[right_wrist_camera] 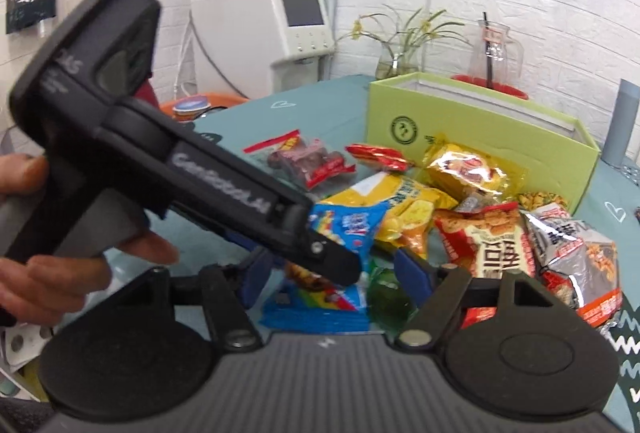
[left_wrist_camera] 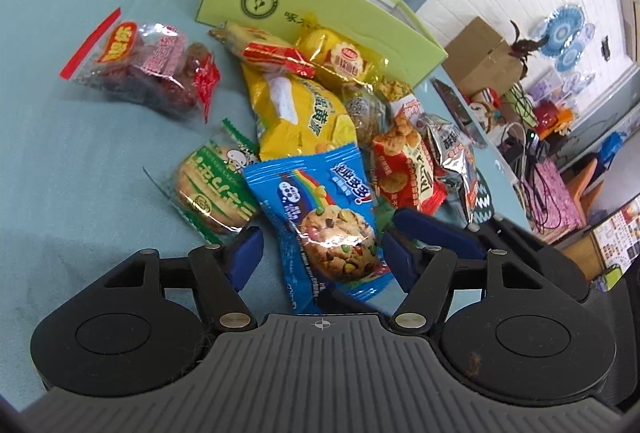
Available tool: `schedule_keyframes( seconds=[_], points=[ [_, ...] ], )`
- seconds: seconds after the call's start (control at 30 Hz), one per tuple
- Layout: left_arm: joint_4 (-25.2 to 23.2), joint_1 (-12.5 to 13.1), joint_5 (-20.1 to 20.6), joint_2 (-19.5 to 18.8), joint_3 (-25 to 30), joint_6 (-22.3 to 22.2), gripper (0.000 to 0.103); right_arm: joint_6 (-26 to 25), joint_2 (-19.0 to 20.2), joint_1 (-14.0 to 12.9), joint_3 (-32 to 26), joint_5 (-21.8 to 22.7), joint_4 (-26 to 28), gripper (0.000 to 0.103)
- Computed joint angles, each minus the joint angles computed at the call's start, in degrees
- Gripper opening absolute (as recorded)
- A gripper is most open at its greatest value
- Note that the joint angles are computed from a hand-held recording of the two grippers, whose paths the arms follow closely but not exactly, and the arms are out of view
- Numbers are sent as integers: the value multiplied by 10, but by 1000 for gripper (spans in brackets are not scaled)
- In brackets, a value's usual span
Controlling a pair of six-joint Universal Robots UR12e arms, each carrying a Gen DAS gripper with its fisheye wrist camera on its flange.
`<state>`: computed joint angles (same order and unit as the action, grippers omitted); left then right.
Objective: Organize snacks
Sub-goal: 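Grasp the blue cookie packet with the left gripper and lift it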
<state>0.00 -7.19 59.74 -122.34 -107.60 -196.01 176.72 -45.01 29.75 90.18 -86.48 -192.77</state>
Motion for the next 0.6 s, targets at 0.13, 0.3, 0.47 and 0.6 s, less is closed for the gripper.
schedule_keyframes(
  seconds=[0.13, 0.3, 0.47, 0.6],
  points=[
    [2, 2, -3, 1, 0, -6, 51, 28, 8, -4, -15, 16, 37, 76],
    [6, -1, 0, -1, 0, 0, 51, 51, 10, -6, -18, 14, 52, 76],
    [7, -6, 15, -1, 0, 11, 21, 26, 18, 2, -23, -4, 46, 72],
    [7, -1, 2, 8, -8, 9, 12, 30, 11, 2, -11, -2, 25, 63]
  ],
)
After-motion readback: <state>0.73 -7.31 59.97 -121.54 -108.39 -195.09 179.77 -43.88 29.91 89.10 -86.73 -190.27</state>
